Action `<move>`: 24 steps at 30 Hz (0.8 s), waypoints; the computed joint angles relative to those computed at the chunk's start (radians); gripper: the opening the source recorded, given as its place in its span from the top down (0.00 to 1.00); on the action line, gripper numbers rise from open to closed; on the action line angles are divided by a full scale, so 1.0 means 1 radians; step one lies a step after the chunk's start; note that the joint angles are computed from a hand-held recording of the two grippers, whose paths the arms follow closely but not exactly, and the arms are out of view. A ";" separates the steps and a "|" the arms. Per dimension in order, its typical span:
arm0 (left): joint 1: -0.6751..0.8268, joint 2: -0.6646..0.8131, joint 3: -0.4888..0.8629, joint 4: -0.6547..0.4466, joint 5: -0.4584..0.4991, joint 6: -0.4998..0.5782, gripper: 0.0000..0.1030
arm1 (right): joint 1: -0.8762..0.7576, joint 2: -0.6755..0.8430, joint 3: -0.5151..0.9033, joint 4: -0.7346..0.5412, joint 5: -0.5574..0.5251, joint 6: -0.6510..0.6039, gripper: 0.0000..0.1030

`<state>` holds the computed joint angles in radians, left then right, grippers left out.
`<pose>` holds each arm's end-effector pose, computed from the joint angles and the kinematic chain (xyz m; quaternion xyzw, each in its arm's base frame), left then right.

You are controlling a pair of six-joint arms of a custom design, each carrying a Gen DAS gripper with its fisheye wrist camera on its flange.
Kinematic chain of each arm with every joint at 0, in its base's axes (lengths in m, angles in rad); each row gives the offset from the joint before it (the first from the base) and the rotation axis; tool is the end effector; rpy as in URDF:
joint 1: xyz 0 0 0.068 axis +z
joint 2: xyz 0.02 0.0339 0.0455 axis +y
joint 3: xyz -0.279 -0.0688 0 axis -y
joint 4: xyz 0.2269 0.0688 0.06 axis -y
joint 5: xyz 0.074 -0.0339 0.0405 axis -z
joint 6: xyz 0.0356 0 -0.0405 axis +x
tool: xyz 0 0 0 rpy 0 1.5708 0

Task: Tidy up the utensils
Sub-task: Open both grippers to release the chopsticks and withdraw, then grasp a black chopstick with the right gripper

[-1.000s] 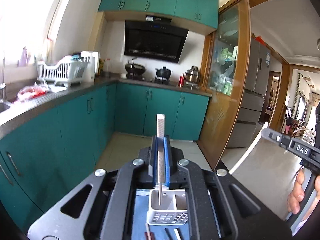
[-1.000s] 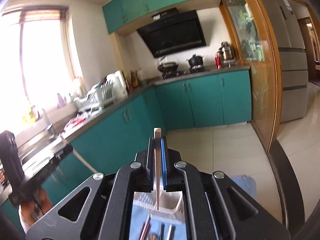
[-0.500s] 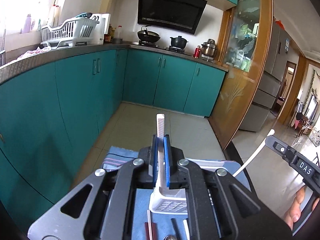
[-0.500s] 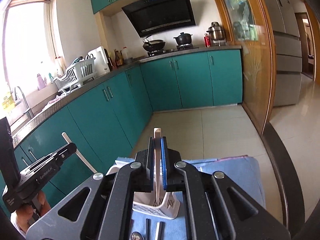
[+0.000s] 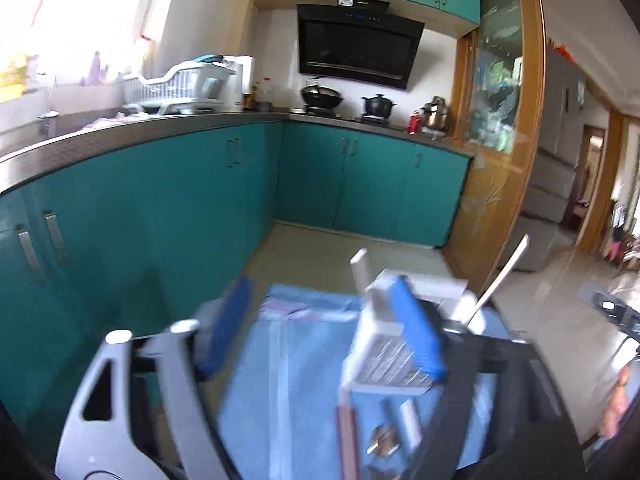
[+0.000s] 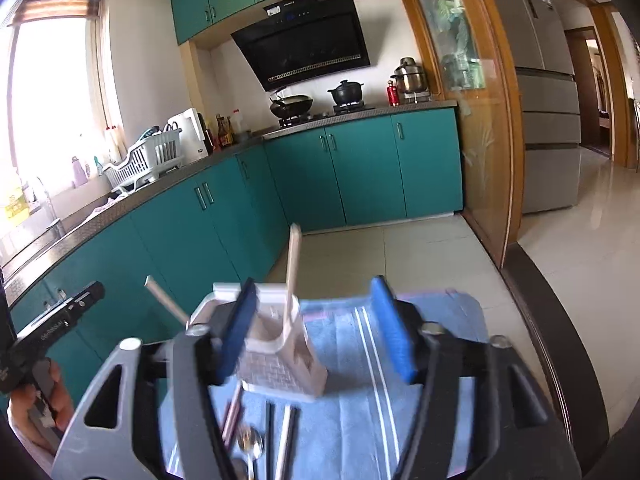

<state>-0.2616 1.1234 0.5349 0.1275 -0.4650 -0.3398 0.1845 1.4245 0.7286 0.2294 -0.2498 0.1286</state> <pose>0.2129 -0.0405 0.2419 -0.1536 0.8217 0.0352 0.5477 0.2823 0.0616 0.2413 -0.0889 0.8426 0.1859 0.4975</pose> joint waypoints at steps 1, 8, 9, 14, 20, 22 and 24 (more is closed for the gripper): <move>-0.006 -0.006 -0.047 -0.022 -0.028 -0.015 0.20 | -0.011 0.008 -0.029 -0.020 -0.004 -0.025 0.25; 0.106 0.284 -0.165 0.004 0.226 -0.106 0.20 | 0.109 0.395 -0.052 -0.059 0.043 0.004 0.33; 0.094 0.301 -0.168 0.008 0.217 -0.111 0.20 | 0.133 0.416 -0.042 -0.059 0.043 0.009 0.33; 0.053 0.386 -0.165 0.032 0.218 -0.108 0.20 | 0.283 0.518 0.052 -0.107 0.122 0.021 0.33; 0.028 0.440 -0.148 0.041 0.219 -0.096 0.20 | 0.340 0.535 0.056 -0.124 0.220 0.033 0.35; 0.025 0.444 -0.157 0.052 0.222 -0.098 0.20 | 0.324 0.523 0.032 -0.103 0.199 0.045 0.35; 0.026 0.446 -0.154 0.049 0.224 -0.098 0.20 | 0.286 0.533 0.049 -0.114 0.188 0.031 0.35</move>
<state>-0.2360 1.5697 0.3812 0.1767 -0.2413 -0.4378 0.4710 1.9571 0.7774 0.1158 -0.0616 0.1593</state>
